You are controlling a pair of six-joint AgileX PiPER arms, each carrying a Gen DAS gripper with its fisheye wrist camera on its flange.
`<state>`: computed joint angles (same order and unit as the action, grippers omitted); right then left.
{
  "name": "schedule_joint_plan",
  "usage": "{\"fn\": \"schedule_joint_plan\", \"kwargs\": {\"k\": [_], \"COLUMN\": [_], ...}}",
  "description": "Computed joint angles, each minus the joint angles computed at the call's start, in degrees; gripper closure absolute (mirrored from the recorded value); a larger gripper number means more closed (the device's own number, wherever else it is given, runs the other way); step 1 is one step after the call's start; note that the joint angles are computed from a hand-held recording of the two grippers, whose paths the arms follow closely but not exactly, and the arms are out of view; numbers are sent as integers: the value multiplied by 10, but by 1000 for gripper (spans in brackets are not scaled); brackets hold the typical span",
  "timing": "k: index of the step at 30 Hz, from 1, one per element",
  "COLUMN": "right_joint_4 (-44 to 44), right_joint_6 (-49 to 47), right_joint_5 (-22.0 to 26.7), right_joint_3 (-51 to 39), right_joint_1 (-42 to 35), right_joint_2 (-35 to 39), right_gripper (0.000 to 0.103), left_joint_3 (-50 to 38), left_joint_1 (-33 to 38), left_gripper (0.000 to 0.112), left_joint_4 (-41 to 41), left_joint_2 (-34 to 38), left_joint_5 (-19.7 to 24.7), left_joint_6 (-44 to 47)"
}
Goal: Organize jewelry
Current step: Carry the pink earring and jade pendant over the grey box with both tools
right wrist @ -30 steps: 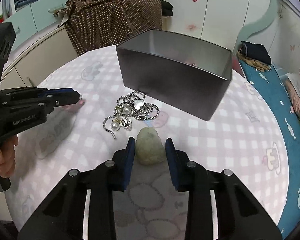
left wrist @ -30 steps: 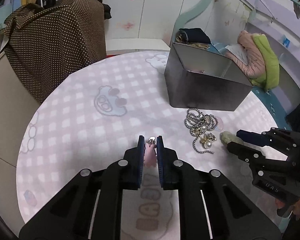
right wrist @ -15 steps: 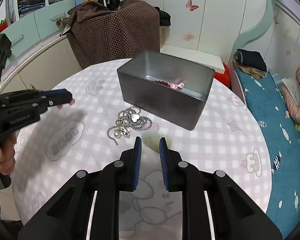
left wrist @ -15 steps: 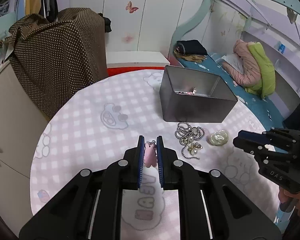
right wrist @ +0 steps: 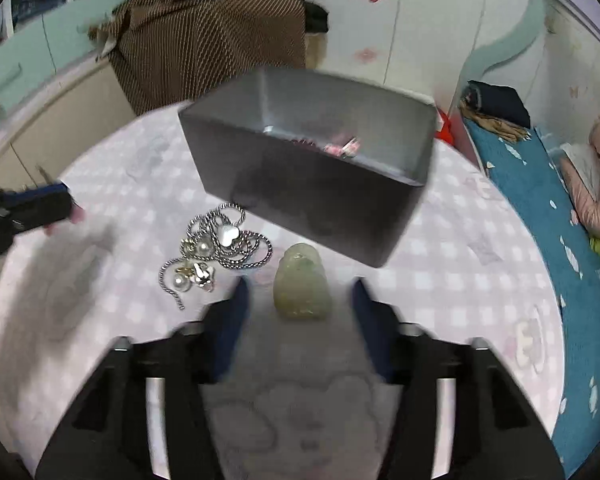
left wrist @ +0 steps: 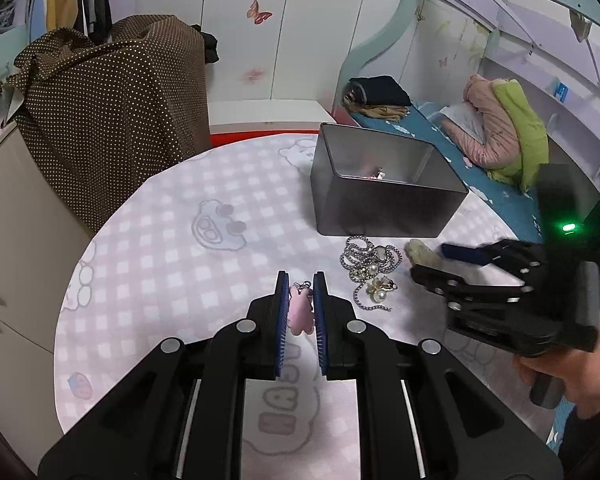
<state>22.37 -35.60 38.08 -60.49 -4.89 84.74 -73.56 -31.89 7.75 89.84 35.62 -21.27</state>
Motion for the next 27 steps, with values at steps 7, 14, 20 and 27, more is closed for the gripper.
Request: {"fn": "schedule_joint_plan", "kwargs": {"k": [7,14,20,27], "right_joint_4": [17,75,113,128], "right_joint_6": [-27,-73,-100,-90], "right_joint_5": [18,68,112,131], "right_joint_3": [15,30,8,-87], "right_joint_1": [-11,-52,-81,-77], "right_joint_2": [-26,-69,-96,-85], "right_gripper": [76,76,76,76], "left_joint_3": [3,-3,-22,-134], "left_joint_1": [4,4,0,-12], "left_gripper": [100,100,100,100], "left_joint_4": [-4,-10,-6,6], "left_joint_2": [-1,-3,-5,27], "left_joint_5": [-3,-5,0,27], "left_joint_6": [3,10,9,28]}}
